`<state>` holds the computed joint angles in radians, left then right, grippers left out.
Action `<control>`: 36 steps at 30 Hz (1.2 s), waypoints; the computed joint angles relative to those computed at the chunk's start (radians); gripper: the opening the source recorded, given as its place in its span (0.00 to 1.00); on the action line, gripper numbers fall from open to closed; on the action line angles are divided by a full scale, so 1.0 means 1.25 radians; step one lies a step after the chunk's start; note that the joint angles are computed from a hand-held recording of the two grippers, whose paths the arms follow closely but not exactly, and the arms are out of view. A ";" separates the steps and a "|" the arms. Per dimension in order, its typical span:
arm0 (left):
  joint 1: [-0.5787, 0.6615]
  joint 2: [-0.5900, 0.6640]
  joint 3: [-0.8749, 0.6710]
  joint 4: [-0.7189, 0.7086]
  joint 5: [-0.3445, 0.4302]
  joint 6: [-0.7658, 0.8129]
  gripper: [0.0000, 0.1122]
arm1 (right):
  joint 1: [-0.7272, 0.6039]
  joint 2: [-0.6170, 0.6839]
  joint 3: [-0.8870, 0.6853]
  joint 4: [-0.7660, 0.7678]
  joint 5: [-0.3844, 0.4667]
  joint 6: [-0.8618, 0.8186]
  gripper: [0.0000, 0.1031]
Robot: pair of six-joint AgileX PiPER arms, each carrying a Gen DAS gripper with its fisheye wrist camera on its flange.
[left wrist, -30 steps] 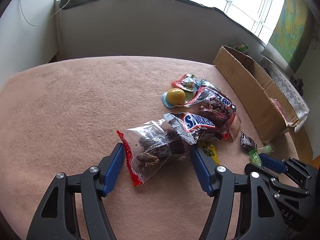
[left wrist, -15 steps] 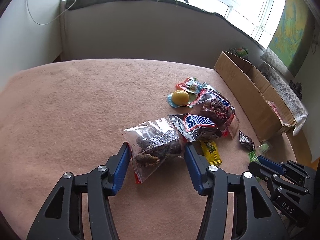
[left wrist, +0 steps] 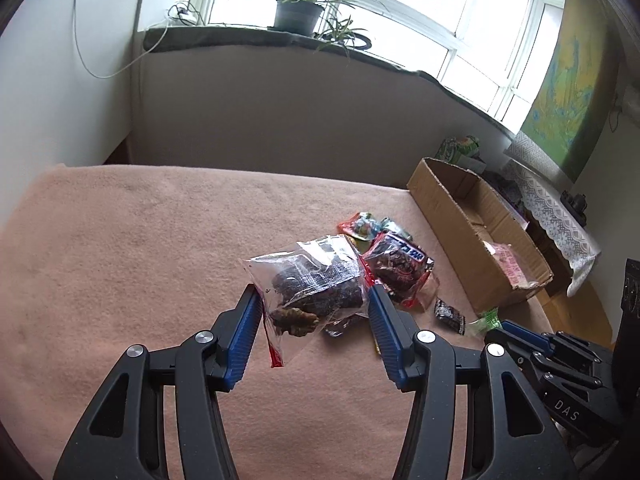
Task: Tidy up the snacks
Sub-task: 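Carry the green candy and clear snack bag into the box and release both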
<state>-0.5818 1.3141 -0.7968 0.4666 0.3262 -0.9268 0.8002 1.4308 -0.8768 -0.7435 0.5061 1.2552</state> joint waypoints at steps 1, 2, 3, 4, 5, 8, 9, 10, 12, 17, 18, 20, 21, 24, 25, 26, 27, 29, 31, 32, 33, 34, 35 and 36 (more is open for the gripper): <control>-0.006 -0.002 -0.007 0.003 0.003 -0.003 0.47 | 0.000 -0.010 0.001 -0.006 0.004 0.004 0.22; -0.012 0.002 -0.017 -0.001 0.002 -0.001 0.47 | -0.002 -0.018 0.000 -0.010 0.009 0.005 0.22; -0.017 0.005 -0.026 -0.013 0.000 0.008 0.47 | -0.006 -0.027 0.000 -0.013 0.014 0.006 0.22; -0.023 0.019 -0.043 -0.015 -0.004 0.009 0.47 | -0.010 -0.037 0.000 -0.018 0.020 0.008 0.22; -0.032 0.026 -0.056 -0.013 -0.004 0.005 0.47 | -0.018 -0.044 -0.001 -0.019 0.022 0.004 0.22; -0.062 0.064 -0.108 0.007 -0.003 -0.016 0.47 | -0.049 -0.074 0.003 -0.016 0.029 -0.018 0.22; -0.072 0.074 -0.123 0.007 0.000 -0.015 0.47 | -0.063 -0.085 0.005 -0.009 0.028 -0.031 0.22; -0.083 0.087 -0.140 0.007 0.001 -0.014 0.47 | -0.078 -0.096 0.009 0.001 0.026 -0.049 0.22; -0.107 0.107 -0.167 0.022 0.007 -0.028 0.47 | -0.112 -0.115 0.014 0.024 0.020 -0.087 0.22; -0.144 0.176 -0.260 -0.003 0.024 0.008 0.47 | -0.205 -0.147 0.015 0.101 -0.005 -0.206 0.22; -0.149 0.190 -0.280 -0.012 0.028 0.017 0.47 | -0.226 -0.150 0.013 0.123 -0.013 -0.237 0.22; -0.158 0.219 -0.318 -0.031 0.034 0.039 0.47 | -0.269 -0.151 0.006 0.172 -0.026 -0.304 0.22; -0.163 0.234 -0.339 -0.032 0.040 0.044 0.47 | -0.291 -0.149 0.000 0.199 -0.032 -0.342 0.22; -0.171 0.279 -0.404 -0.045 0.055 0.067 0.47 | -0.359 -0.137 -0.021 0.299 -0.052 -0.472 0.22; -0.173 0.296 -0.427 -0.051 0.061 0.076 0.47 | -0.380 -0.128 -0.032 0.336 -0.058 -0.519 0.22; -0.173 0.314 -0.452 -0.060 0.067 0.088 0.47 | -0.401 -0.117 -0.044 0.373 -0.063 -0.565 0.22; -0.173 0.330 -0.475 -0.069 0.072 0.101 0.47 | -0.421 -0.104 -0.058 0.407 -0.067 -0.610 0.22; -0.171 0.367 -0.527 -0.087 0.085 0.128 0.47 | -0.461 -0.074 -0.088 0.480 -0.074 -0.700 0.22; -0.167 0.405 -0.581 -0.114 0.100 0.164 0.47 | -0.497 -0.041 -0.121 0.560 -0.077 -0.790 0.22; -0.165 0.425 -0.608 -0.124 0.110 0.179 0.47 | -0.513 -0.020 -0.141 0.594 -0.076 -0.828 0.22; -0.162 0.447 -0.640 -0.138 0.121 0.198 0.47 | -0.526 0.002 -0.163 0.619 -0.072 -0.858 0.22; -0.157 0.464 -0.662 -0.154 0.127 0.218 0.47 | -0.536 0.023 -0.184 0.634 -0.070 -0.877 0.22; -0.153 0.483 -0.689 -0.173 0.135 0.237 0.47 | -0.543 0.043 -0.203 0.640 -0.069 -0.888 0.22; -0.149 0.502 -0.716 -0.191 0.144 0.256 0.47 | -0.550 0.063 -0.222 0.645 -0.066 -0.898 0.22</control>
